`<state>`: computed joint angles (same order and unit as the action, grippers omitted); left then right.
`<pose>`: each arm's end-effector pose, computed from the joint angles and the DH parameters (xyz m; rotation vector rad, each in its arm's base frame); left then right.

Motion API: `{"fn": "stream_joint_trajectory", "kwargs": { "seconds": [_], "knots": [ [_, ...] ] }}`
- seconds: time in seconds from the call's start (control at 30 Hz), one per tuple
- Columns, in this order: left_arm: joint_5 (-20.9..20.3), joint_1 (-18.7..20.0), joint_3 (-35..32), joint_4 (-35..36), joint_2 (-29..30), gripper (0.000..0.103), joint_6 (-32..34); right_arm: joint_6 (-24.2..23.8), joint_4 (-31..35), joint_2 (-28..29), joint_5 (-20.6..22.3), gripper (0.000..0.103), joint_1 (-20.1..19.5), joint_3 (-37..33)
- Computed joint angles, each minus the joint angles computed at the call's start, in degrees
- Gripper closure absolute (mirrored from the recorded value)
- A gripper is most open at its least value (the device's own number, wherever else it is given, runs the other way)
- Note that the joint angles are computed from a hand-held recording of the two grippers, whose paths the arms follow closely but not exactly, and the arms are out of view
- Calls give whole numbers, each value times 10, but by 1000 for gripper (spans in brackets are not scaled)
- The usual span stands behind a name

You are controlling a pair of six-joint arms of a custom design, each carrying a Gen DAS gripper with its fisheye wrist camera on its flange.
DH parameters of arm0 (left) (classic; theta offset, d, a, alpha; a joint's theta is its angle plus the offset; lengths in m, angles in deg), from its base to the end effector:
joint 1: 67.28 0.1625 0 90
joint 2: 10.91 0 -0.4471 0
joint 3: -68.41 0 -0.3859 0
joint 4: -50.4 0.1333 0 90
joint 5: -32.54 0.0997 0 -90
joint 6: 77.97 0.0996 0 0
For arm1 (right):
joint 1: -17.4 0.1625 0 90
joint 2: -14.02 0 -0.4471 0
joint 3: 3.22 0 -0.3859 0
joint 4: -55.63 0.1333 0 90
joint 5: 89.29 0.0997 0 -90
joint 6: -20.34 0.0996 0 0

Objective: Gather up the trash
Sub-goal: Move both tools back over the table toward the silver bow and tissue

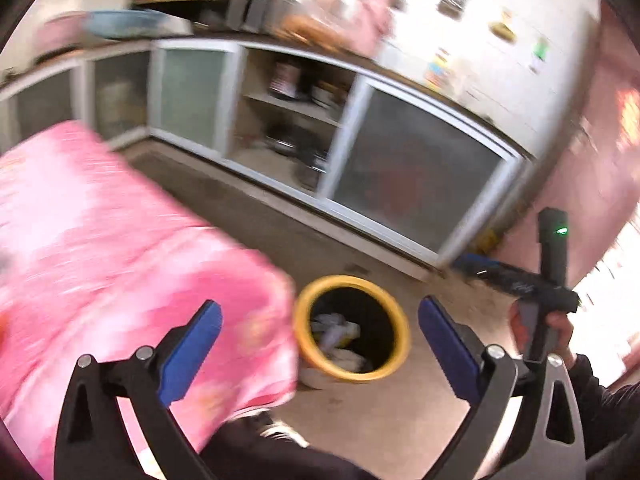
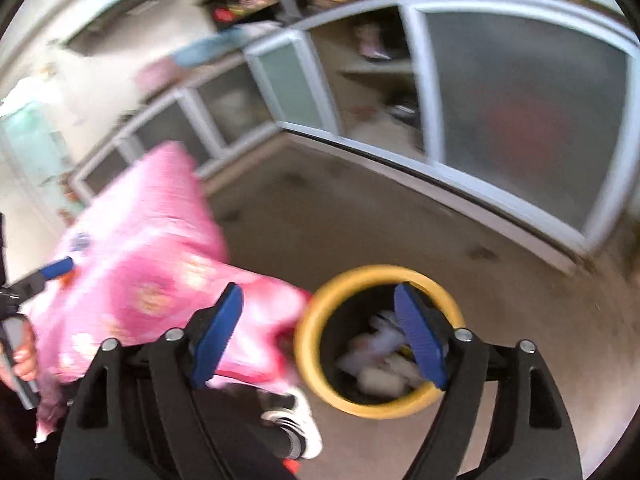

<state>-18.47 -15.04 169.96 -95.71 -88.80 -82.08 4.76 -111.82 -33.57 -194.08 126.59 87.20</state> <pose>-0.1959 -0.5729 0.4330 0.4815 2.4904 -1.0049 0.3390 -0.6458 0.2077 0.7225 -2.6836 0.8764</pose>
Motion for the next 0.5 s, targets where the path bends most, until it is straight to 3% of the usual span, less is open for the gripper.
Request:
{"fn": "stream_joint_trajectory", "kwargs": {
  "seconds": [0.17,0.27,0.33,0.5],
  "knots": [
    [154,-23,60,42,-121,8,-58,-45,92,72,59,24,52,-107],
    [257,-25,69,120,-170,8,-122,-66,175,140,93,24,83,-205],
    [294,-19,65,165,-194,8,-152,-82,227,182,103,24,102,-269],
    [327,4,47,161,-207,8,-112,-97,365,296,129,24,138,-454]
  ]
}}
